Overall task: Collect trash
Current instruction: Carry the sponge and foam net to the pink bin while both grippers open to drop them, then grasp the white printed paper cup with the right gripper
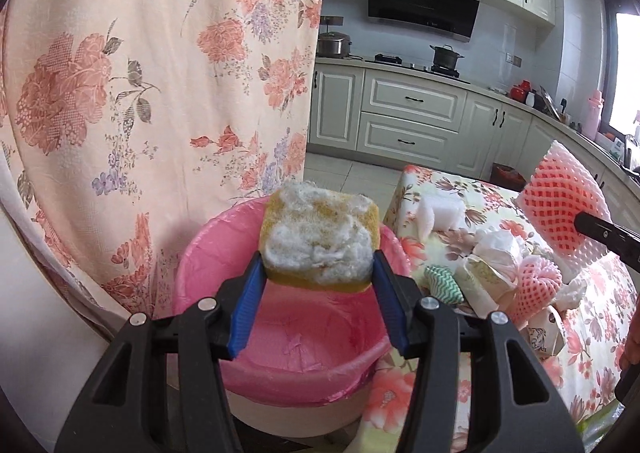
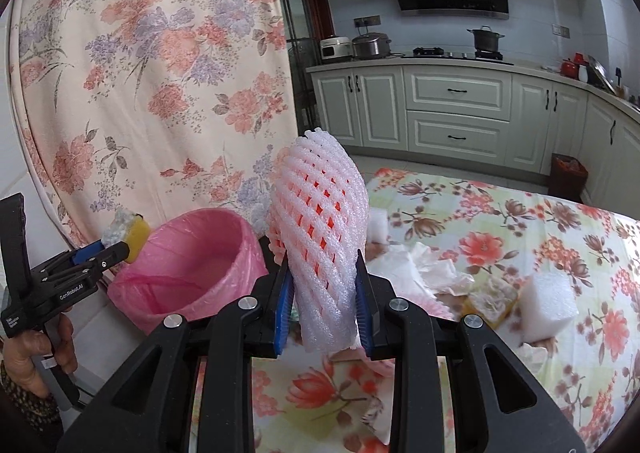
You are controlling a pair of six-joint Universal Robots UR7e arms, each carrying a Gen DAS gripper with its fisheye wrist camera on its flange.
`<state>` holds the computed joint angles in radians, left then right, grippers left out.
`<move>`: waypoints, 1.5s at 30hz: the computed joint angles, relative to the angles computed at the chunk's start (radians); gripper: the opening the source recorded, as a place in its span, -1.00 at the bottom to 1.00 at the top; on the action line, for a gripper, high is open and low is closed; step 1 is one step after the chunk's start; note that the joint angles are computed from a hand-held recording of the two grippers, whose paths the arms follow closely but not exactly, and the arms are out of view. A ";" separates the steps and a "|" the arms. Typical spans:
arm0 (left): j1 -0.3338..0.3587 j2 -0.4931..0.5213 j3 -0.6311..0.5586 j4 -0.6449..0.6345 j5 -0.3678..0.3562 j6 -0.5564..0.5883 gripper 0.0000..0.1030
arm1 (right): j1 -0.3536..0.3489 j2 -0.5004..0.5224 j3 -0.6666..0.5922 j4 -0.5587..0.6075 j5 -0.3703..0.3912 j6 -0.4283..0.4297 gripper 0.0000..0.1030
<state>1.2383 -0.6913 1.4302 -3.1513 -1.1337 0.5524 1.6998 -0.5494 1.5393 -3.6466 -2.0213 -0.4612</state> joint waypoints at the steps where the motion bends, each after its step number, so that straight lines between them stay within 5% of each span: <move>1: 0.006 0.001 -0.008 0.002 0.001 0.000 0.01 | 0.005 0.015 -0.025 0.021 0.003 0.002 -0.47; 17: 0.055 0.004 -0.055 0.036 -0.015 -0.042 0.02 | 0.061 0.244 -0.394 0.351 0.053 -0.006 -0.46; 26: 0.063 0.003 -0.060 0.054 -0.028 -0.058 0.13 | 0.061 0.305 -0.488 0.447 0.061 -0.033 -0.24; 29: 0.065 0.007 -0.068 0.065 -0.032 -0.061 0.19 | 0.063 0.310 -0.492 0.448 0.057 -0.048 0.01; 45: 0.048 0.000 -0.036 0.049 -0.053 -0.046 0.45 | 0.058 0.202 -0.287 0.208 -0.009 -0.055 0.14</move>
